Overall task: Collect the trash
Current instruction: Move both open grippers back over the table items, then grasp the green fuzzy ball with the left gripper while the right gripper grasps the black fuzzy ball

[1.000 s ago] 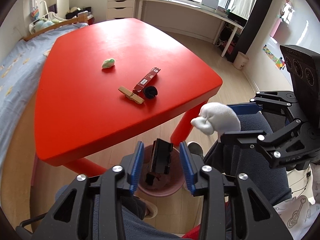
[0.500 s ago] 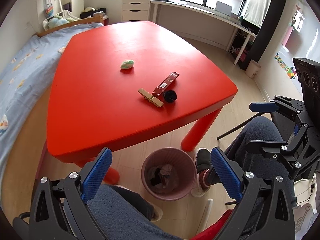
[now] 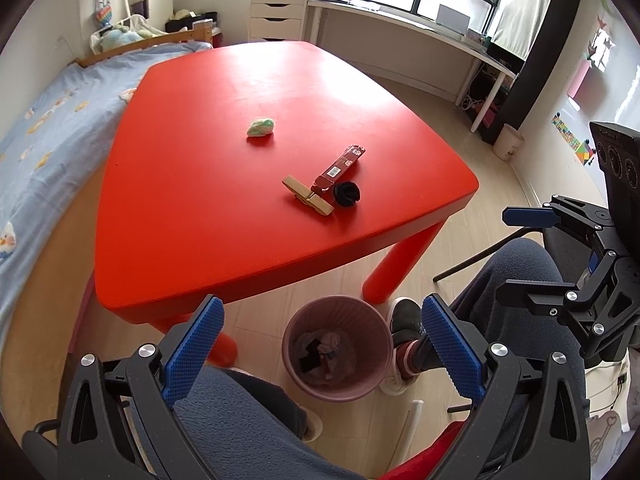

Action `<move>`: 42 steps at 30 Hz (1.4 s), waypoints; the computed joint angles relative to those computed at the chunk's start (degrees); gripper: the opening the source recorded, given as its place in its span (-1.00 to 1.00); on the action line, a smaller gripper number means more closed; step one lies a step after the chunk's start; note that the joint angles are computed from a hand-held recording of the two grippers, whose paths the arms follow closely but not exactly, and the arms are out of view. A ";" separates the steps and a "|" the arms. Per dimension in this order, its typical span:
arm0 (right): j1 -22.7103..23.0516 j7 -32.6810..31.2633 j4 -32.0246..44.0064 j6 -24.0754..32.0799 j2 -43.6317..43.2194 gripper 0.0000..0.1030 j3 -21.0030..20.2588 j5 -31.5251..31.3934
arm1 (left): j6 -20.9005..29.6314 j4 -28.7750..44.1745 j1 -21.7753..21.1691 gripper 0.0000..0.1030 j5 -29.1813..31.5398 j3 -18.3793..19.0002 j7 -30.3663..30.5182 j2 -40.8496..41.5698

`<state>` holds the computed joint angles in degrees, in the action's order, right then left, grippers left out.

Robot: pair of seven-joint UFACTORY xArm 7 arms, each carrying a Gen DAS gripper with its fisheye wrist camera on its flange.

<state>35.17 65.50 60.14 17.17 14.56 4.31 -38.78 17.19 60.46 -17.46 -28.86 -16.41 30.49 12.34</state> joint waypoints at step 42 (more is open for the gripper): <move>-6.65 -38.24 25.11 6.00 19.93 0.92 1.11 25.96 | 17.37 48.55 -2.69 0.85 20.55 4.73 -9.61 32.32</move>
